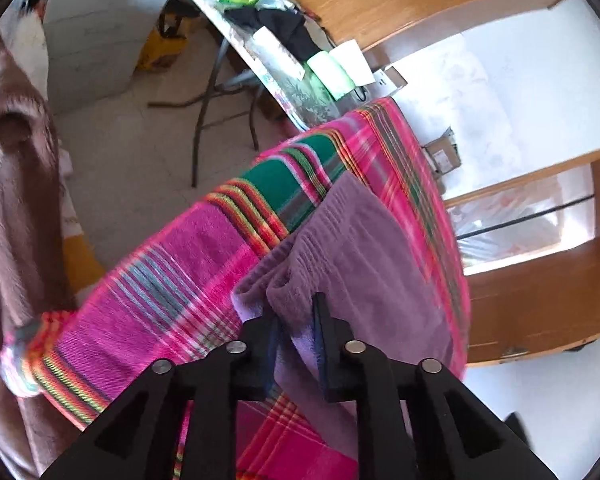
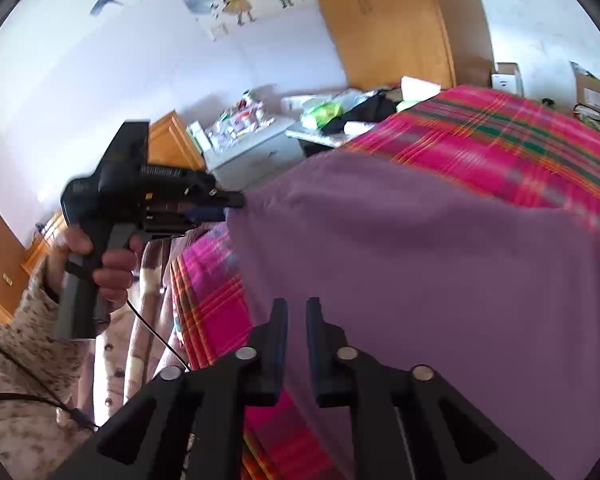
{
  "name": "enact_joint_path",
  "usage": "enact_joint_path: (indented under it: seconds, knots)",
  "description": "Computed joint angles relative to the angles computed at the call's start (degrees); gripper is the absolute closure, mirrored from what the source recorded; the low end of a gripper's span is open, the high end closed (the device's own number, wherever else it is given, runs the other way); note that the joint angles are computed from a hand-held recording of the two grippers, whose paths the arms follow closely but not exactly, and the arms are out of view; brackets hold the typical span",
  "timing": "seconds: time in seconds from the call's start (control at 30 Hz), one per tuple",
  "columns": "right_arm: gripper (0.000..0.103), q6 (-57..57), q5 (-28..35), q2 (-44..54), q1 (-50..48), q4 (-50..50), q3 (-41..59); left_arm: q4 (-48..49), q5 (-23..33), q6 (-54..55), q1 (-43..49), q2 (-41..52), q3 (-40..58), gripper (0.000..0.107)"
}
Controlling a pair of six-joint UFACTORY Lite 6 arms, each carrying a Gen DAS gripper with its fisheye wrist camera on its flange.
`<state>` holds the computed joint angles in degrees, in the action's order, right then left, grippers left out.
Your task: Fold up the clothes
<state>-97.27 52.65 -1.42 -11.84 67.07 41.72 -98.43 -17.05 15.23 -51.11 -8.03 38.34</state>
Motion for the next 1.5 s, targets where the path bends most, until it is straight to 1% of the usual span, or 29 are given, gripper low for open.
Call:
enact_joint_path:
  seconds: [0.03, 0.07, 0.1, 0.17, 0.2, 0.27, 0.3, 0.37, 0.4, 0.43, 0.5, 0.53, 0.57, 0.7, 0.77, 0.83, 0.9, 0.97, 1.03, 1.07, 1.13, 1.2, 1.27, 1.3, 1.33, 1.37, 1.4, 1.5]
  knots:
    - [0.087, 0.7, 1.9, 0.3, -2.3, -1.1, 1.7, -5.3, -2.6, 6.0, -1.0, -0.2, 1.0, 0.085]
    - [0.086, 1.6, 4.0, 1.2, -5.0, -2.2, 4.1, -10.6, -6.9, 12.0, -2.4, 0.0, 2.7, 0.085]
    - [0.083, 2.5, 5.5, 2.3, -7.3, -3.0, 6.6, -15.0, -10.0, 17.9, -3.2, 0.2, 4.5, 0.085]
    - [0.077, 3.2, 4.1, 4.6, -10.1, -3.5, 11.5, -18.6, -13.6, 24.8, -3.5, 1.3, 7.9, 0.085]
    - [0.073, 3.7, 3.0, 5.9, -11.1, -3.6, 14.1, -19.1, -13.0, 28.1, -2.5, 2.1, 9.7, 0.085]
    - [0.072, 7.4, -3.2, 10.7, -12.1, -3.5, 21.0, -20.5, -9.5, 33.5, 0.5, 4.4, 13.0, 0.085]
    - [0.072, 10.4, -4.8, 13.7, -12.5, -4.2, 24.7, -21.8, -7.8, 36.5, 2.0, 5.6, 14.5, 0.085]
    - [0.070, 16.7, -2.8, 21.2, -13.6, -6.3, 33.6, -25.2, -4.9, 43.2, 4.4, 9.5, 19.3, 0.085]
    - [0.070, 20.7, -1.5, 26.0, -13.7, -7.9, 39.2, -26.5, -4.5, 46.6, 5.1, 12.0, 22.4, 0.085]
    - [0.070, 23.7, -2.1, 29.4, -13.3, -9.3, 43.2, -27.8, -4.7, 49.4, 5.1, 14.2, 25.0, 0.085]
    - [0.069, 28.4, -2.1, 35.5, -12.3, -12.5, 50.3, -31.6, -3.3, 54.4, 5.7, 19.1, 30.3, 0.085]
    - [0.068, 30.3, -1.2, 38.7, -11.8, -14.1, 54.0, -34.4, -1.4, 57.7, 6.6, 21.1, 32.2, 0.085]
    - [0.068, 33.1, 1.3, 43.2, -11.2, -15.8, 59.4, -37.4, -0.2, 60.6, 7.2, 23.3, 34.0, 0.085]
    - [0.068, 38.2, 7.1, 53.4, -9.2, -19.4, 71.6, -45.5, 0.2, 69.1, 8.6, 29.1, 38.4, 0.085]
    - [0.068, 38.7, 8.6, 55.5, -8.5, -20.1, 73.8, -49.9, 1.2, 72.5, 9.8, 30.5, 39.0, 0.085]
    - [0.068, 38.0, 12.4, 57.9, -8.5, -19.0, 76.5, -51.1, 1.8, 73.7, 10.7, 31.0, 38.8, 0.085]
    - [0.069, 37.5, 12.9, 58.4, -7.9, -19.0, 77.1, -52.0, 2.2, 75.4, 11.2, 31.4, 38.7, 0.085]
    - [0.079, 37.1, 13.3, 58.9, -7.3, -18.9, 77.8, -52.1, 1.6, 75.9, 11.3, 31.9, 39.4, 0.085]
    - [0.098, 36.7, 12.6, 59.0, -7.1, -18.8, 77.6, -52.0, 1.2, 75.7, 11.4, 32.6, 40.3, 0.085]
    - [0.100, 36.8, 12.0, 59.2, -7.0, -18.5, 77.3, -52.0, 1.0, 75.5, 11.5, 33.0, 40.8, 0.085]
    - [0.100, 35.8, 11.5, 58.5, -7.5, -17.5, 76.2, -50.0, 0.6, 73.8, 11.3, 33.5, 41.4, 0.085]
    - [0.100, 34.8, 10.8, 57.4, -8.7, -15.5, 74.6, -48.5, 1.5, 72.1, 11.5, 33.3, 40.7, 0.085]
    - [0.100, 36.2, 10.3, 57.4, -10.1, -13.5, 74.7, -46.6, 2.5, 69.8, 11.7, 32.5, 39.3, 0.085]
    - [0.100, 36.0, 8.6, 56.8, -9.8, -14.1, 73.5, -44.6, 3.0, 67.5, 11.8, 32.2, 38.6, 0.085]
    - [0.100, 35.9, 7.0, 56.1, -9.5, -14.8, 72.2, -42.4, 3.4, 65.0, 11.8, 31.9, 37.8, 0.087]
    - [0.100, 36.0, 5.8, 55.7, -9.0, -15.3, 71.3, -39.7, 3.9, 62.1, 11.9, 31.6, 37.1, 0.091]
    - [0.100, 36.2, 4.5, 55.3, -8.4, -15.7, 70.3, -38.1, 3.9, 60.3, 11.7, 31.6, 36.8, 0.093]
    - [0.100, 36.3, 3.3, 54.7, -8.0, -15.4, 69.3, -35.8, 3.4, 57.8, 11.4, 31.6, 36.7, 0.093]
